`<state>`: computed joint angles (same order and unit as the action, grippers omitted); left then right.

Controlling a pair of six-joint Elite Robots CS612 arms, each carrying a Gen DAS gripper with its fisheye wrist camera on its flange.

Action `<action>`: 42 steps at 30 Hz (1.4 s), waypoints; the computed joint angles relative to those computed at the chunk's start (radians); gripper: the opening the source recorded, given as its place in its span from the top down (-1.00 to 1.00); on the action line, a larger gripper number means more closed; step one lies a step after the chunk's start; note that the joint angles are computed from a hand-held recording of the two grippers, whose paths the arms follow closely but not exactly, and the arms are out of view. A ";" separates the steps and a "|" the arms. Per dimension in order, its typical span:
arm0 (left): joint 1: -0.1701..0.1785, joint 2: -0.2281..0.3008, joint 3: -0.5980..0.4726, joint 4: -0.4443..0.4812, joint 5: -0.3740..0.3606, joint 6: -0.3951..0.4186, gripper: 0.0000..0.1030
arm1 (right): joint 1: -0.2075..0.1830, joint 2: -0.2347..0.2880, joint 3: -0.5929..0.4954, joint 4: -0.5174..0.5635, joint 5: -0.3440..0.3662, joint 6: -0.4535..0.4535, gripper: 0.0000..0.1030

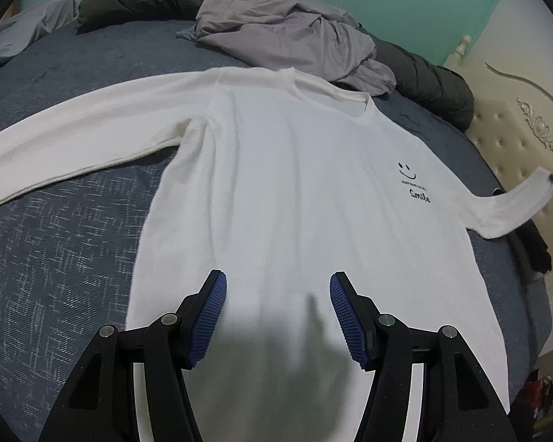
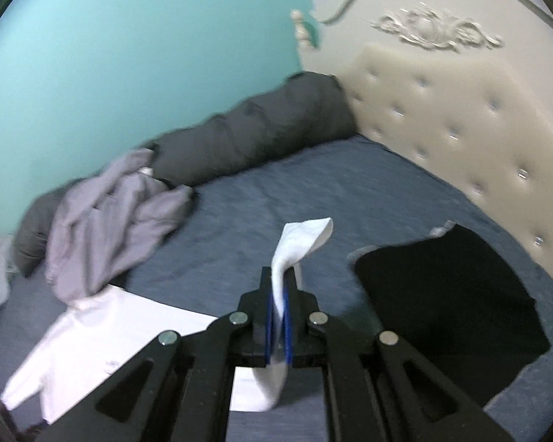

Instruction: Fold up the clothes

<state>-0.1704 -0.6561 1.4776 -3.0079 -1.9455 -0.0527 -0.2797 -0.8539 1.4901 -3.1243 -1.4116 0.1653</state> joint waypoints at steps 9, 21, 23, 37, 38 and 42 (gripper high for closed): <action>0.022 -0.023 0.037 -0.031 -0.020 -0.003 -0.22 | 0.092 -0.003 -0.093 0.031 0.173 -0.022 0.92; 0.053 -0.054 0.088 -0.073 -0.033 -0.008 -0.22 | 0.224 0.044 -0.164 0.126 0.443 -0.053 0.92; 0.058 -0.058 0.095 -0.079 -0.036 -0.011 -0.22 | 0.242 0.053 -0.164 0.136 0.485 -0.064 0.92; 0.077 -0.060 0.102 -0.080 -0.041 -0.023 -0.22 | 0.356 0.140 -0.115 0.304 0.591 -0.202 0.93; 0.077 -0.060 0.102 -0.079 -0.041 -0.022 -0.22 | 0.358 0.144 -0.106 0.308 0.593 -0.209 0.93; 0.076 -0.060 0.103 -0.075 -0.040 -0.016 -0.22 | 0.370 0.170 -0.094 0.341 0.600 -0.226 0.93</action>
<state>-0.0942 -0.7157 1.5804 -3.0833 -1.9854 -0.0685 0.0901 -0.6841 1.3960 -2.7835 -0.8119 -0.0609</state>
